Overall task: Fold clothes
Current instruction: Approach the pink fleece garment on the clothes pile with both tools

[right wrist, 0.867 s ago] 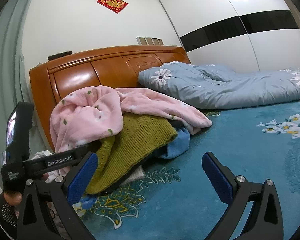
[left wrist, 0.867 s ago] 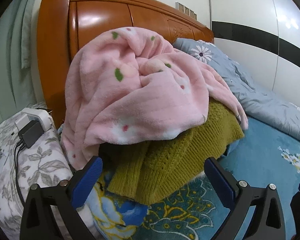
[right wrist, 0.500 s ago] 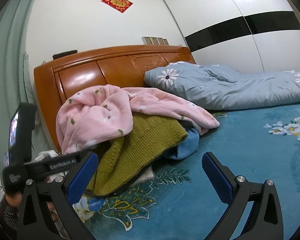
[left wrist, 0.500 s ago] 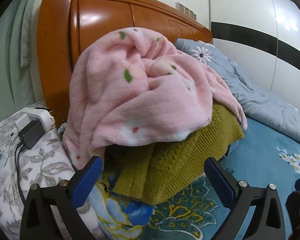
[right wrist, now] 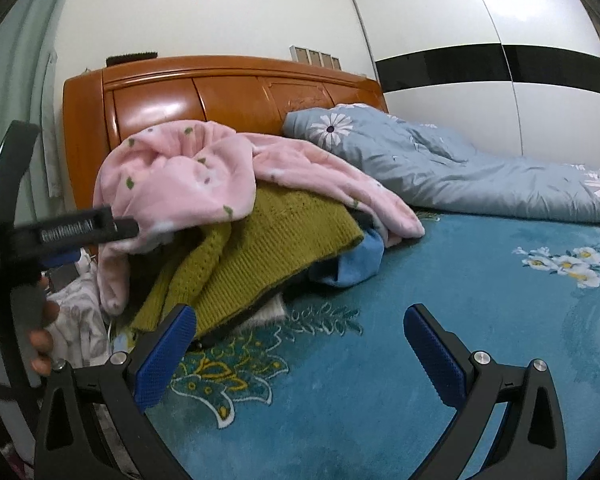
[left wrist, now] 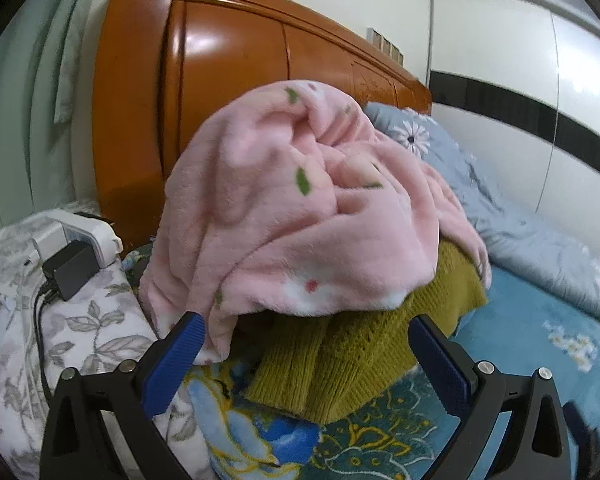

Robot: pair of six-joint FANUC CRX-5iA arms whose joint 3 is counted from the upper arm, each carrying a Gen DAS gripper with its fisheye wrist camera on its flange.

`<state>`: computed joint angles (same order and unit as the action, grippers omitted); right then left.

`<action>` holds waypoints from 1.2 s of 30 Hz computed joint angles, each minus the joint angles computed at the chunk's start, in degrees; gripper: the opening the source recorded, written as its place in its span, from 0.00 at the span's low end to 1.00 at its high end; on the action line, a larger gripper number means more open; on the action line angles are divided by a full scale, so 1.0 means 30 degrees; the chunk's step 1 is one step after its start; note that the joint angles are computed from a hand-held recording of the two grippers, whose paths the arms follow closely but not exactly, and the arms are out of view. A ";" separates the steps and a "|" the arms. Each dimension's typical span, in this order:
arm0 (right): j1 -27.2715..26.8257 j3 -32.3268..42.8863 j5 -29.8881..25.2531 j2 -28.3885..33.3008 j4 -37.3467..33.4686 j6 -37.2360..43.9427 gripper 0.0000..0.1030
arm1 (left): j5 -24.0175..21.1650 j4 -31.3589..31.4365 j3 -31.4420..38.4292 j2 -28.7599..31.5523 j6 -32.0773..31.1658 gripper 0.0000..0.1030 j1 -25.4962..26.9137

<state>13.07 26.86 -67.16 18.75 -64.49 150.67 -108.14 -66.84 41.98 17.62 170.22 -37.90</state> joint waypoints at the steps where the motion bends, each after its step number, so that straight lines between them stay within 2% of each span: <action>1: 0.0029 -0.0063 -0.0015 -0.0043 0.0025 0.0105 1.00 | 0.0110 -0.0192 -0.0215 -0.0181 0.0254 1.00 -0.0123; 8: 0.0346 -0.0331 0.0297 -0.0134 0.0632 -0.0156 1.00 | 0.0018 -0.2411 -0.1185 -0.1180 0.0865 1.00 -0.1333; 14: -0.0306 -0.1282 0.0895 -0.1078 -0.0332 0.0208 1.00 | 0.0570 -0.3435 -0.2134 -0.1835 0.1011 1.00 -0.2077; 21: -0.0762 -0.2353 0.1801 -0.2448 -0.0827 0.0794 1.00 | 0.2013 -0.3245 -0.2878 -0.2564 0.0935 1.00 -0.2670; 27: -0.1037 -0.2651 0.1746 -0.3418 -0.1207 0.0750 1.00 | 0.1851 -0.3905 -0.3097 -0.2878 0.0619 1.00 -0.3350; 30: -0.0962 -0.2796 0.1927 -0.3888 -0.1032 0.0392 1.00 | 0.2034 -0.3627 -0.3283 -0.3253 0.0550 1.00 -0.3412; 34: -0.0487 -0.2850 0.2579 -0.4388 0.0116 -0.0766 1.00 | 0.2685 -0.2202 -0.3271 -0.3790 0.0098 1.00 -0.2828; 36: -0.0413 -0.2797 0.2834 -0.4582 0.0389 -0.1354 1.00 | 0.2343 -0.2360 -0.3084 -0.3752 -0.0154 1.00 -0.2863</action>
